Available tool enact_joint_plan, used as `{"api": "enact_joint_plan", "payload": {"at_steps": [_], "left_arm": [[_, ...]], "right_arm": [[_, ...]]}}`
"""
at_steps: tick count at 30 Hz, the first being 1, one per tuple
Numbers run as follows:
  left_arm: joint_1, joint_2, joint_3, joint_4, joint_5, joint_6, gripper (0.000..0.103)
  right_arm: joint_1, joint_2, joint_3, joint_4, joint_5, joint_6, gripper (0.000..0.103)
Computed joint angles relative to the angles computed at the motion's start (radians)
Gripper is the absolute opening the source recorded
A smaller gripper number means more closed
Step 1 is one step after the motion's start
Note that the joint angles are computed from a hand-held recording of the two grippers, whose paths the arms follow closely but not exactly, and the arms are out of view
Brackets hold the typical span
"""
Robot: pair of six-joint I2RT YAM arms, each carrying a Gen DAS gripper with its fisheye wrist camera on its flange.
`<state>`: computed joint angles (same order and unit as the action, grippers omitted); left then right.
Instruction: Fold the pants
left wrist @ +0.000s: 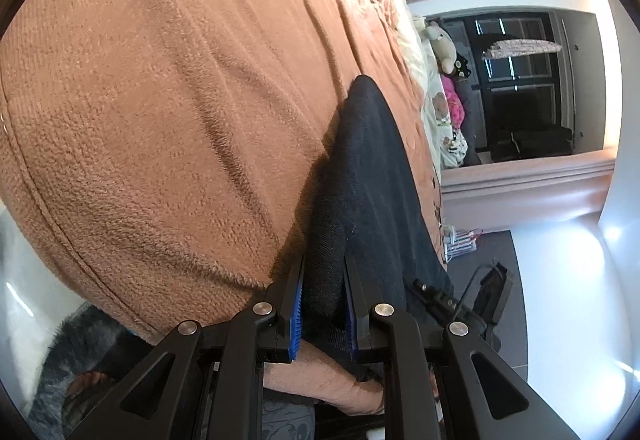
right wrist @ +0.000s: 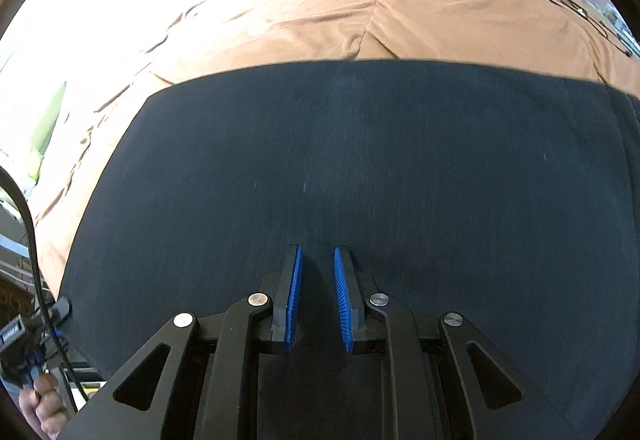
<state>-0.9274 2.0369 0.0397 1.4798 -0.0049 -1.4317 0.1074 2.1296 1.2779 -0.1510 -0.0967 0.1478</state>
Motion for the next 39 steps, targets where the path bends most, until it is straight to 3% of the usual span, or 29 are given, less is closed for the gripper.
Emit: {"api": "enact_joint_plan", "payload": {"at_steps": [9,15,18,23,25,30,39], "left_arm": [[-0.010,-0.021,0.003,-0.045,-0.023,-0.024,0.021],[0.005,-0.137,0.024,-0.206,-0.021,0.008,0.022],[0.015,-0.093,0.032,-0.167,-0.008,0.001,0.023],[0.031,-0.056,0.046,-0.140,0.015,0.008,0.026],[0.036,-0.041,0.049,-0.126,0.022,0.012,0.026],[0.040,-0.028,0.042,-0.096,0.031,0.015,0.026],[0.033,-0.006,0.037,-0.060,0.032,0.025,0.026]], "right_arm": [[0.010,0.141,0.265,-0.140,0.049,-0.003,0.013],[0.011,0.218,0.403,-0.212,0.061,0.009,0.013],[0.012,0.281,0.517,-0.258,0.078,-0.005,0.013],[0.022,0.281,0.524,-0.283,0.081,0.011,0.013],[-0.001,0.331,0.600,-0.297,0.062,-0.005,0.013],[0.007,0.263,0.484,-0.264,0.059,-0.013,0.013],[0.017,0.051,0.116,-0.088,0.024,-0.004,0.013]]}}
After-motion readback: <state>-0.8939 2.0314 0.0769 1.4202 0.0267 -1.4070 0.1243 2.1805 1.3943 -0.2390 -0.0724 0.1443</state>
